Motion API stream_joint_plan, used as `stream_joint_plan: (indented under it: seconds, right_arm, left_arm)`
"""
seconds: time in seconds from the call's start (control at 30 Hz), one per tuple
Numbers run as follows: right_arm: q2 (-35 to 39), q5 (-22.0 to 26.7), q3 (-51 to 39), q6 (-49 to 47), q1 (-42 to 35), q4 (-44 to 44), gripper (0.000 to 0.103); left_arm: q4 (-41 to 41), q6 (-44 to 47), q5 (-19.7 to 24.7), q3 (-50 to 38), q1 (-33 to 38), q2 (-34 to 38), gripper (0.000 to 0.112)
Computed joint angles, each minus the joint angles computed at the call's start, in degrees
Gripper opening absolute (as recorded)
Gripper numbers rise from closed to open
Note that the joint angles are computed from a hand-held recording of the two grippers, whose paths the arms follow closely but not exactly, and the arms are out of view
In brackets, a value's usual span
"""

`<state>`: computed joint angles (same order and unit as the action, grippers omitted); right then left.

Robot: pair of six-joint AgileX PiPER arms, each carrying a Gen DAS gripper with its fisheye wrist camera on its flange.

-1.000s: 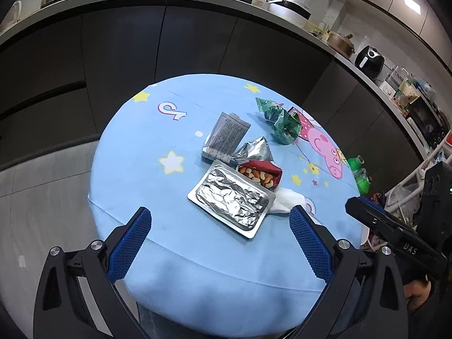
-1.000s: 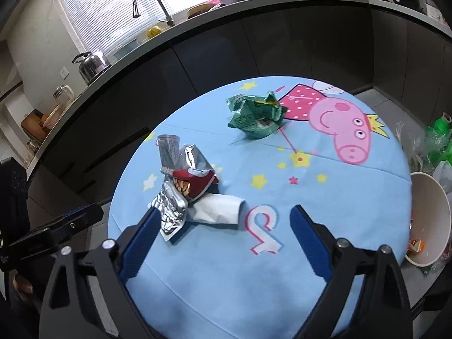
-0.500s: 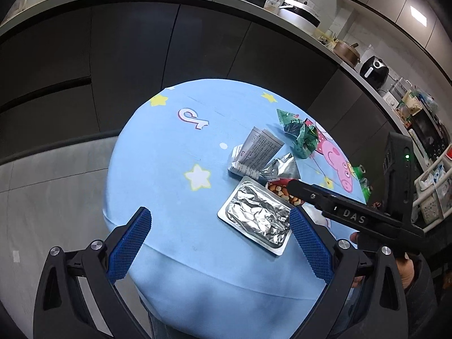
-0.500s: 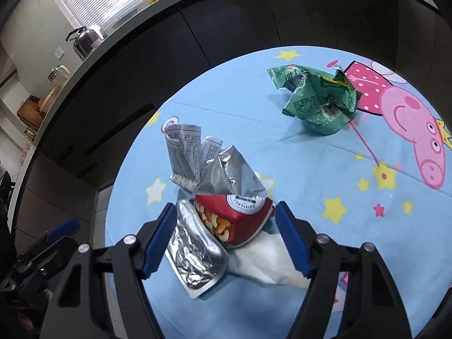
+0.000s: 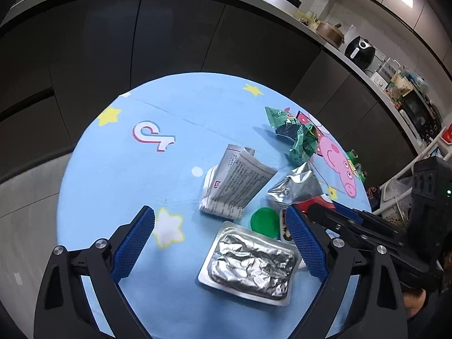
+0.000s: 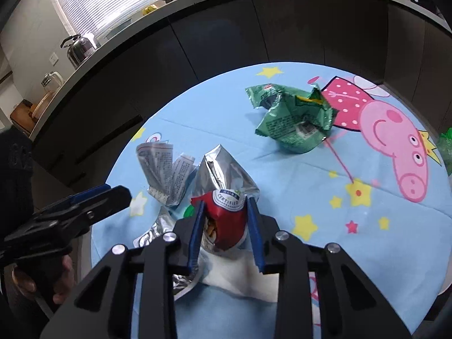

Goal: Collect trash
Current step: 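Grasp the paper packet with the left tool while the right tool grasps the red snack bag, then carry the paper packet and red snack bag to the white bucket and release both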

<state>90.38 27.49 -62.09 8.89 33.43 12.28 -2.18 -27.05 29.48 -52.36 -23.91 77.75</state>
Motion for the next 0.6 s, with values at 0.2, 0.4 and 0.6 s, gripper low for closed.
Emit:
stream_joint_plan:
  seconds: [0.2, 0.4, 0.6]
  right_arm:
    - [-3.24, -0.13, 3.03, -0.98, -3.15, 0.51, 0.030]
    - [-3.81, -0.75, 4.23, -2.67, -3.70, 2.30, 0.030]
    - [-5.64, -1.02, 5.25, -3.07, -3.56, 3.24, 0.030]
  left_arm:
    - [-0.66, 3.33, 0.64, -5.99, 0.17, 9.04, 0.074]
    - [-5.82, 8.09, 1.36, -7.44, 2.02, 11.73, 0.056]
    - [-5.68, 7.05, 2.79, -7.55, 2.43, 10.30, 0.028]
